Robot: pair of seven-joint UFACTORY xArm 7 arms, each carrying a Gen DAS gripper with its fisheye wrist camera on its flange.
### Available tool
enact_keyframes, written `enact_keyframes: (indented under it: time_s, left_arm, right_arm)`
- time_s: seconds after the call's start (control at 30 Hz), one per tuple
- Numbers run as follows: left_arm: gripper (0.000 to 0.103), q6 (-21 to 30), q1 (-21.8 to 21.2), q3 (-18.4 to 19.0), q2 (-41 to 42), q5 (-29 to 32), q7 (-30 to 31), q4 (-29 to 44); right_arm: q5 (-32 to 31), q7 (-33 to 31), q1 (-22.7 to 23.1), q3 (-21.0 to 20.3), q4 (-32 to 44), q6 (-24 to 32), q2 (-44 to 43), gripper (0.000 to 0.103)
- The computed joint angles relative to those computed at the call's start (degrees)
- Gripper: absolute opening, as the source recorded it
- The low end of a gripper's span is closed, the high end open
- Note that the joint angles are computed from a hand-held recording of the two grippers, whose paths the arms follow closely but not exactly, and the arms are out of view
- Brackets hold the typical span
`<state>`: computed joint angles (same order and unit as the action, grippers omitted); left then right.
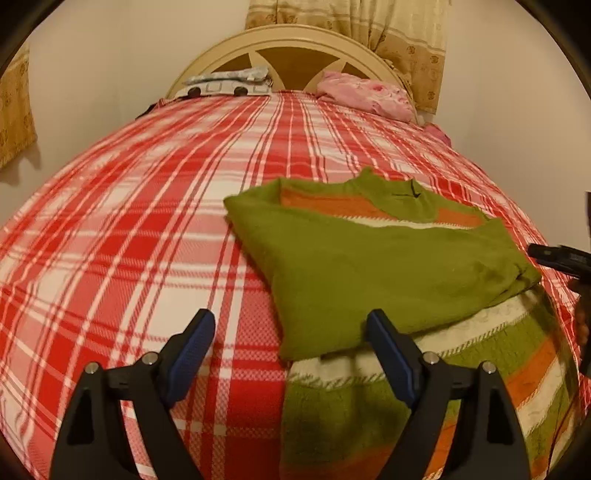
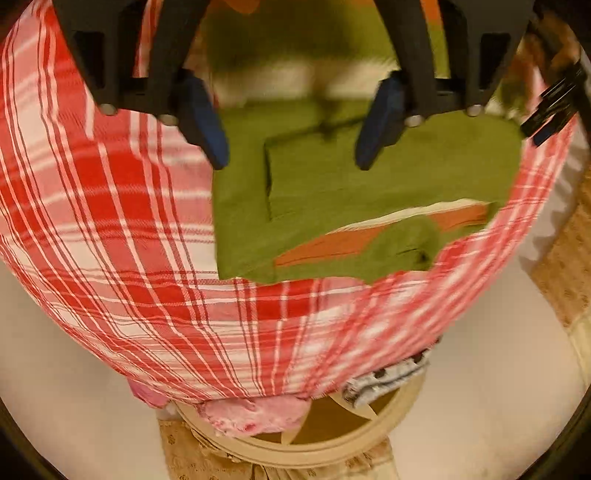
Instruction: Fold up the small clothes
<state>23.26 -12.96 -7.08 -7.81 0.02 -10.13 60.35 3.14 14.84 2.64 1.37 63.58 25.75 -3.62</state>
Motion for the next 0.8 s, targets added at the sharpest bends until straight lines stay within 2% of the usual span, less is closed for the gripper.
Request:
enact_keyframes:
  time_s: [0.03, 0.07, 0.1, 0.17, 0.23, 0.33, 0.4, 0.43, 0.47, 0.53, 0.57, 0.63, 0.67, 0.7, 0.73, 0.77, 0.8]
  left_arm:
    - [0.087, 0.1, -0.2, 0.1, 0.1, -0.4, 0.4, -0.1]
    - [0.087, 0.4, -0.2, 0.0, 0.5, -0.4, 0.3, 0.1]
    - [0.087, 0.5, -0.3, 0.5, 0.1, -1.3, 1.4, -0.4]
    - [0.087, 0.2, -0.4, 0.8, -0.3, -2.6, 2.6, -0.7]
    - [0.089, -0.1, -0.2, 0.8, -0.6, -2.5, 3.0, -0.9]
    - [0.092, 0.9, 0.6, 0.1, 0.3, 0.5, 1.2, -0.4]
    - [0.092, 2.8, 0.6, 0.2, 1.1, 0.6, 0.8, 0.4]
    - [0.092, 3.7, 0.7, 0.1, 1.5, 0.7, 0.4, 0.8]
    - [0.092, 4.0, 0.7, 0.1, 1.6, 1.1, 0.2, 0.9]
    - [0.092, 3.9, 0.8, 0.0, 1.2, 2.3, -0.8, 0.5]
    - [0.092, 3.8, 0.8, 0.0, 0.9, 2.4, -0.9, 0.3]
    - [0.092, 1.6, 0.7, 0.2, -0.6, 2.0, -0.7, -1.3]
    - [0.092, 0.4, 0.7, 0.2, -1.4, 2.0, -0.9, -2.0]
    - [0.092, -0.3, 0.9, 0.2, -1.9, 2.2, -1.2, -2.4]
    - [0.093, -1.1, 1.2, 0.0, -2.2, 2.6, -1.8, -2.4]
    - [0.097, -1.5, 1.5, -0.2, -2.2, 3.4, -2.8, -2.2]
    - [0.098, -0.7, 1.9, -0.7, -1.6, 4.6, -3.9, -1.3]
  right_arm:
    - [-0.3, 0.1, 0.0, 0.0, 2.2, 0.9, 2.6, 0.062]
    - [1.3, -0.8, -0.1, -0.1, 3.4, 1.7, 4.3, 0.049]
    - [3.3, -2.0, -0.2, -0.2, 4.5, 2.9, 5.6, 0.025]
    - [4.5, -1.8, -0.3, -0.1, 4.3, 1.6, 6.2, 0.009]
    - [4.1, -2.7, -0.1, 0.1, 2.2, -1.4, 4.2, 0.006]
    - [-3.3, 2.1, -0.4, 0.1, -0.8, -5.4, 0.7, 0.006]
    - [-9.1, 7.6, -0.4, -0.8, -1.2, -5.6, -0.3, 0.006]
    - [-9.9, 8.4, -2.2, 0.5, -1.0, -4.6, 0.0, 0.006]
    - [-8.2, 6.8, -1.7, -0.2, -0.3, -3.4, 1.0, 0.006]
    - [-2.1, 0.4, -1.1, -0.7, 0.8, -0.2, 2.9, 0.007]
    - [-2.5, -0.2, -1.1, -0.6, 1.0, 0.9, 3.5, 0.007]
    - [-4.7, 0.5, -1.2, -0.7, -0.3, -0.8, 2.7, 0.012]
    - [-6.7, 2.2, -1.3, -0.6, -0.6, -0.4, 2.1, 0.022]
    - [-9.5, 4.7, -1.4, -0.4, -0.6, 0.1, 1.6, 0.045]
    - [-12.6, 7.3, -1.5, -0.1, -0.8, 0.3, 0.9, 0.06]
    - [-13.6, 7.9, -1.4, 0.1, -1.9, -1.5, -0.4, 0.07]
    - [-13.0, 7.0, -1.1, 0.3, -2.9, -3.4, -1.5, 0.07]
